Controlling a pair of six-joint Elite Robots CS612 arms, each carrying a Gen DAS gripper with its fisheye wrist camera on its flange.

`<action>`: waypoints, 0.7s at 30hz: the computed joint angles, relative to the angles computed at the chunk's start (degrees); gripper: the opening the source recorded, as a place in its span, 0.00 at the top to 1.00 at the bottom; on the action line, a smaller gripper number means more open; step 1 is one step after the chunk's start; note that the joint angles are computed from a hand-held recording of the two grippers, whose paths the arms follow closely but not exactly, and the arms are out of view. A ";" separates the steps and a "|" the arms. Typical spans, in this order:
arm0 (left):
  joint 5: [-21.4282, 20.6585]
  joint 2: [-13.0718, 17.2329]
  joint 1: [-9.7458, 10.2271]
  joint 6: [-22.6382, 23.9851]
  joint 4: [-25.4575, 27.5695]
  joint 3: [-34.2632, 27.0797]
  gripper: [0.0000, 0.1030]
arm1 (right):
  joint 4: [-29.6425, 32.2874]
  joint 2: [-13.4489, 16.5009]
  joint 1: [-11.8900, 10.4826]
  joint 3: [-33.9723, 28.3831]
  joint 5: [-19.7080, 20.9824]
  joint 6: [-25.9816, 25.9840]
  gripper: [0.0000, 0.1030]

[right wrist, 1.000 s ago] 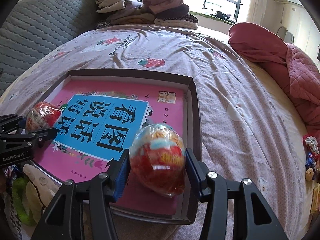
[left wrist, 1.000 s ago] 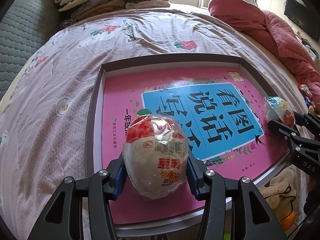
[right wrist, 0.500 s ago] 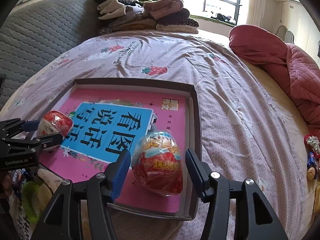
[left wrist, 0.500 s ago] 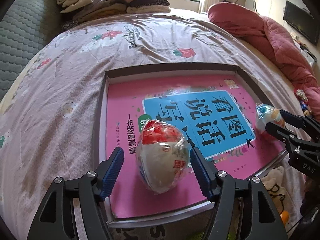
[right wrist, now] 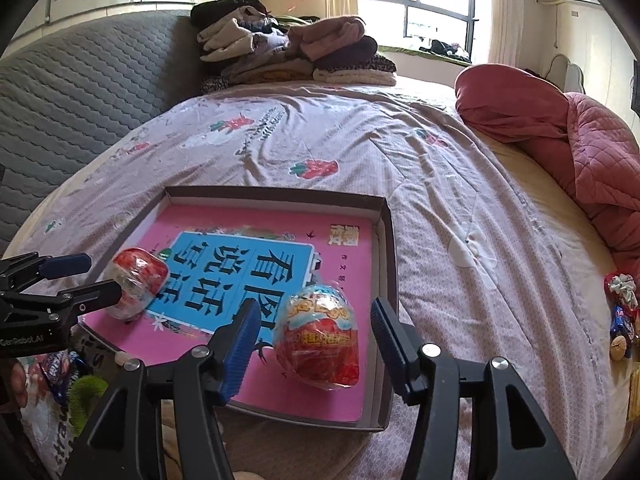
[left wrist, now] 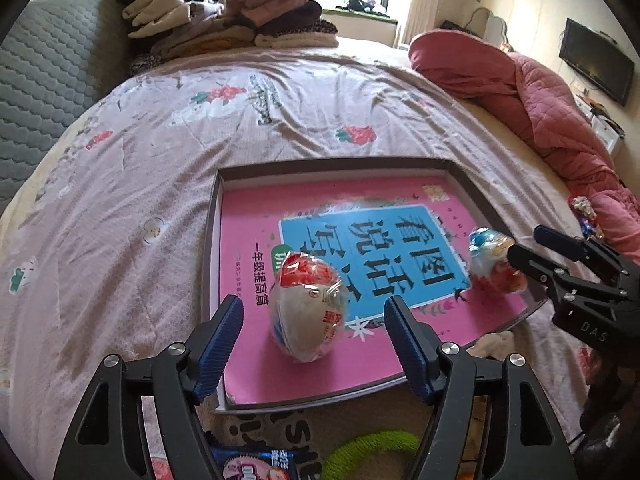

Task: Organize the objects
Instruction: 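Lower both eggs onto the pink book and open both tools, then withdraw both tools from the tray toward the blue cookie packet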

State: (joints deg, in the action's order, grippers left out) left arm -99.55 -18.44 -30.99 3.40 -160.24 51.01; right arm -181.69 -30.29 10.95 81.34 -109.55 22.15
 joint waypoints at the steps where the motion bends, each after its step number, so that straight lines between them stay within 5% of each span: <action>1: -0.19 -0.22 0.04 -0.25 -0.37 0.29 0.28 | -0.44 -0.10 0.15 0.09 -0.38 -0.41 0.45; 21: 2.05 -6.83 0.62 -3.09 -12.90 11.69 0.27 | -9.46 -2.25 2.02 2.72 -3.52 -5.35 0.45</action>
State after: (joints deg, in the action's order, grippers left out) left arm -97.51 -25.28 -30.37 0.31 -173.14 62.71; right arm -191.15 -32.54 12.97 84.06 -113.07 16.80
